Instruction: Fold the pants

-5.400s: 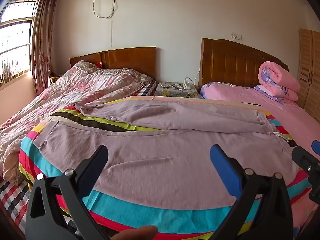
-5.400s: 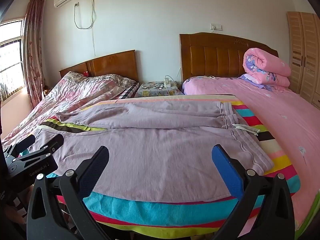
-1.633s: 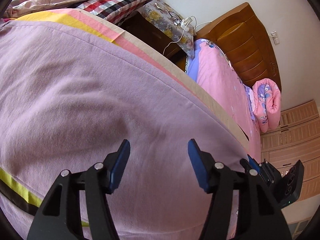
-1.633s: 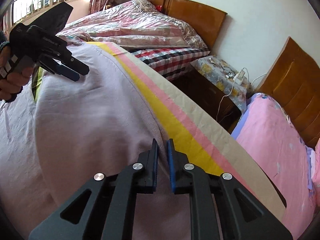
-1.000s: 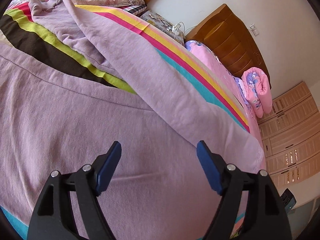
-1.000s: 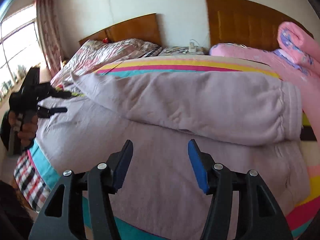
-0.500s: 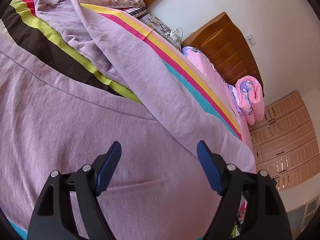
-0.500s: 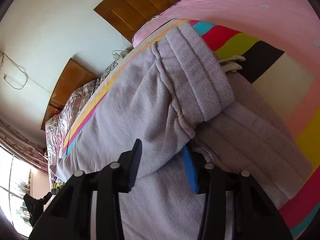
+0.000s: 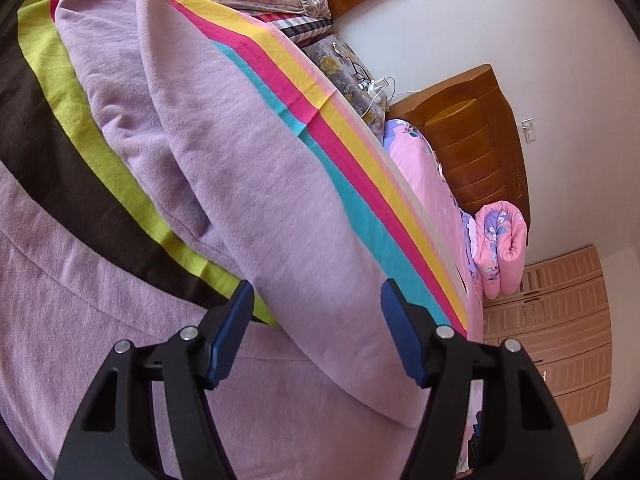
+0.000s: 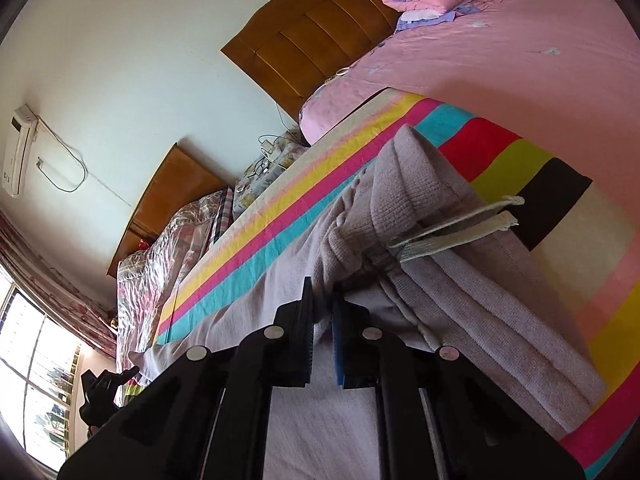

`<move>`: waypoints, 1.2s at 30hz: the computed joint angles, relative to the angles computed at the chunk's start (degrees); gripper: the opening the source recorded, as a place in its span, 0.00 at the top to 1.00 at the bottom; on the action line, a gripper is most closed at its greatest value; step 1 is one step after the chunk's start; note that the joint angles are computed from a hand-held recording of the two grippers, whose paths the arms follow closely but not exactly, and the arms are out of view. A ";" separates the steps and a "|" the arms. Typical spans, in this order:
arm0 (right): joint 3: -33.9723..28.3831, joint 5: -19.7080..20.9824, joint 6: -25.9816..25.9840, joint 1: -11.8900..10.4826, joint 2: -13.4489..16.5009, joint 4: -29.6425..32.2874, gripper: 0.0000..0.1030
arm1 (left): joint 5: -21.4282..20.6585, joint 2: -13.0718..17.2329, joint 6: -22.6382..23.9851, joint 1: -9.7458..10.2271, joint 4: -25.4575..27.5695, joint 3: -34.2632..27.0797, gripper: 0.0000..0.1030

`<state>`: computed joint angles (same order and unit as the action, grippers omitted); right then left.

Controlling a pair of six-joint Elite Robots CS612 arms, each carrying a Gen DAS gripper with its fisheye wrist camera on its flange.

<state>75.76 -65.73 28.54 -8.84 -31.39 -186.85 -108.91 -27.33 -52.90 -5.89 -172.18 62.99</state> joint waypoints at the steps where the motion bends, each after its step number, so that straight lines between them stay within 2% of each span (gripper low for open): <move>1: 0.02 0.21 0.27 -0.06 0.06 0.00 0.91 | 0.41 0.23 0.19 0.04 1.48 -0.78 0.38; 5: 0.51 0.54 0.45 -0.16 0.05 -0.30 0.91 | 1.24 0.69 0.43 -0.14 6.41 -2.39 0.40; 8: 0.49 0.46 0.27 -0.15 0.08 -0.21 0.91 | 1.04 0.95 0.12 -0.25 6.16 -2.27 0.43; 10: 0.60 0.44 0.17 -0.15 0.05 -0.14 0.91 | -0.58 1.80 1.48 -0.14 5.18 -3.44 0.54; 11: 0.62 0.45 0.04 -0.17 0.02 0.00 0.91 | -0.49 1.93 2.06 -0.24 5.83 -3.87 0.55; 13: 0.73 0.65 0.16 -0.20 -0.06 -0.01 0.91 | -0.47 1.99 3.40 -0.48 7.50 -4.52 0.65; 15: 0.91 0.60 0.11 -0.16 -0.19 -0.15 0.91 | -0.02 2.04 3.40 -0.56 8.65 -4.71 0.68; 16: 0.99 0.54 -0.02 -0.14 -0.25 -0.12 0.91 | 1.01 1.82 3.06 -0.64 9.01 -4.35 0.86; 17: 0.97 0.44 -0.14 -0.11 -0.28 0.01 0.91 | 2.51 1.37 3.03 -0.84 8.81 -3.68 0.94; 20: 0.94 -0.22 -1.11 0.03 -0.57 1.13 0.91 | 4.75 -0.66 4.05 -1.32 6.55 -0.80 0.95; 23: -0.96 -0.88 -4.72 0.34 -0.78 5.04 0.91 | 7.52 -2.06 8.53 -1.90 5.76 -0.46 0.96; 25: -3.32 -0.20 -6.21 0.29 -0.64 7.76 0.91 | 6.23 -1.74 9.62 -1.55 6.35 -2.48 0.97; 28: -5.61 2.84 -5.65 -0.16 -0.86 8.98 0.91 | 4.73 -2.48 8.80 -1.06 2.18 -2.33 0.97; 30: -3.98 4.31 -6.85 -0.36 -2.33 6.99 0.91 | 5.92 -5.45 10.83 -1.44 -3.14 2.13 0.97; 33: 2.24 6.49 -10.59 -1.33 -5.24 2.48 0.91 | 7.29 -11.42 15.56 -2.37 -13.80 13.91 0.97; 36: 9.91 7.68 -11.10 -3.37 -7.22 -0.90 0.92 | 6.54 -15.74 18.91 -3.64 -19.06 25.64 0.97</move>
